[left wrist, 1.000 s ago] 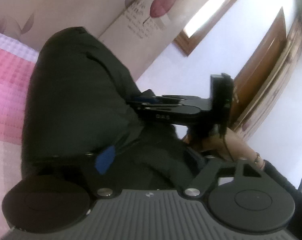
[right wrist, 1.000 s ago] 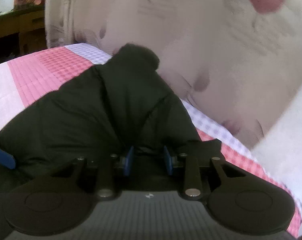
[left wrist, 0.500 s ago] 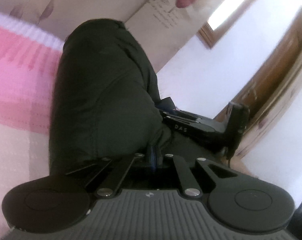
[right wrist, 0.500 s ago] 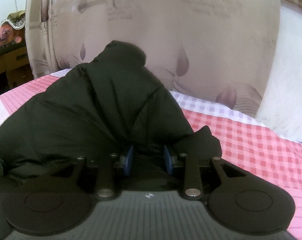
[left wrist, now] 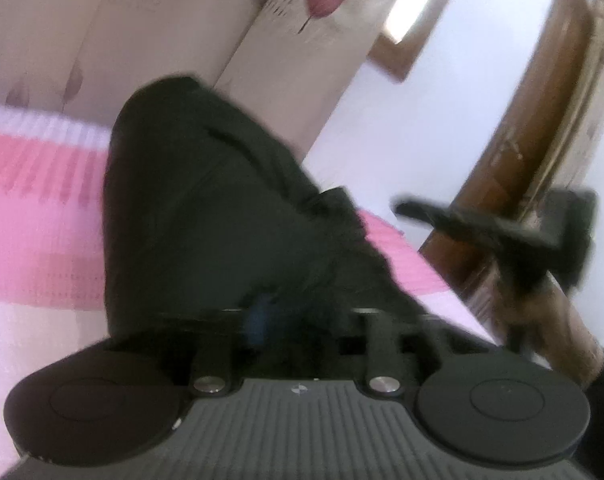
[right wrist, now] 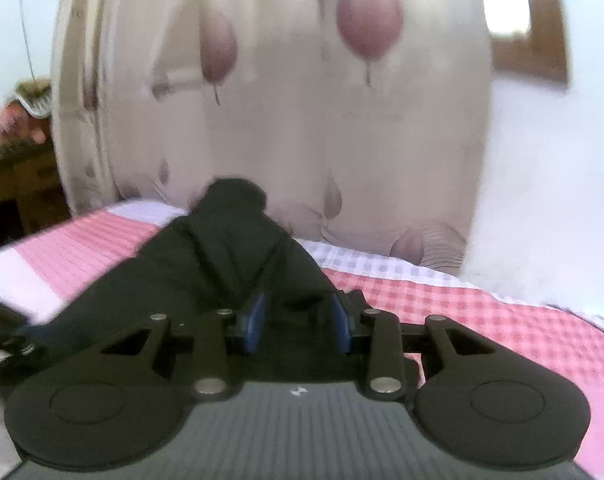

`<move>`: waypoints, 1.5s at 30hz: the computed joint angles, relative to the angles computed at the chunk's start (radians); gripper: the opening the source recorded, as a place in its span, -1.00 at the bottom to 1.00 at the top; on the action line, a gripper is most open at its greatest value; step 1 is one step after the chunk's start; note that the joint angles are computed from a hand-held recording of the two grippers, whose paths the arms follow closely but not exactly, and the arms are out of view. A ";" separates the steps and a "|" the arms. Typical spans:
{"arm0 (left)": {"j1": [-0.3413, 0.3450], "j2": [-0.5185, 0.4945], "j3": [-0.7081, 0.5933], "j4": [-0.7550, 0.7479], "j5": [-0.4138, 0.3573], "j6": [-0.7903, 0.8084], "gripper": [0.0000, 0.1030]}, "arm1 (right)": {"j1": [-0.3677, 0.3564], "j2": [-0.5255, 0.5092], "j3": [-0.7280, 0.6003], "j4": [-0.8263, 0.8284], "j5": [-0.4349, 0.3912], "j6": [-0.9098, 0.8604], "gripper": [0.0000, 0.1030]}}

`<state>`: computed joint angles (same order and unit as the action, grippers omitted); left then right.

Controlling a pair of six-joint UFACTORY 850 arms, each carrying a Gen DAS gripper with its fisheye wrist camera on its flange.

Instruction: Fold large clothes

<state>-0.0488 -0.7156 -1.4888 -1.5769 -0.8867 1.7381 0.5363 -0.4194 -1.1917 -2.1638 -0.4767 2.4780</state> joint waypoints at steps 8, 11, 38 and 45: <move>-0.017 0.067 0.116 -0.096 0.001 0.159 0.47 | 0.193 0.053 0.164 0.328 -0.164 -0.171 -0.33; -0.023 0.061 0.123 -0.110 0.030 0.204 0.32 | 0.189 0.030 0.178 0.311 -0.165 -0.027 -0.32; -0.044 0.039 0.116 -0.137 0.136 0.331 0.23 | 0.138 -0.046 0.153 0.135 -0.114 0.221 -0.29; -0.051 0.049 0.124 -0.138 0.159 0.360 0.30 | 0.138 -0.051 0.149 0.139 -0.119 0.213 -0.27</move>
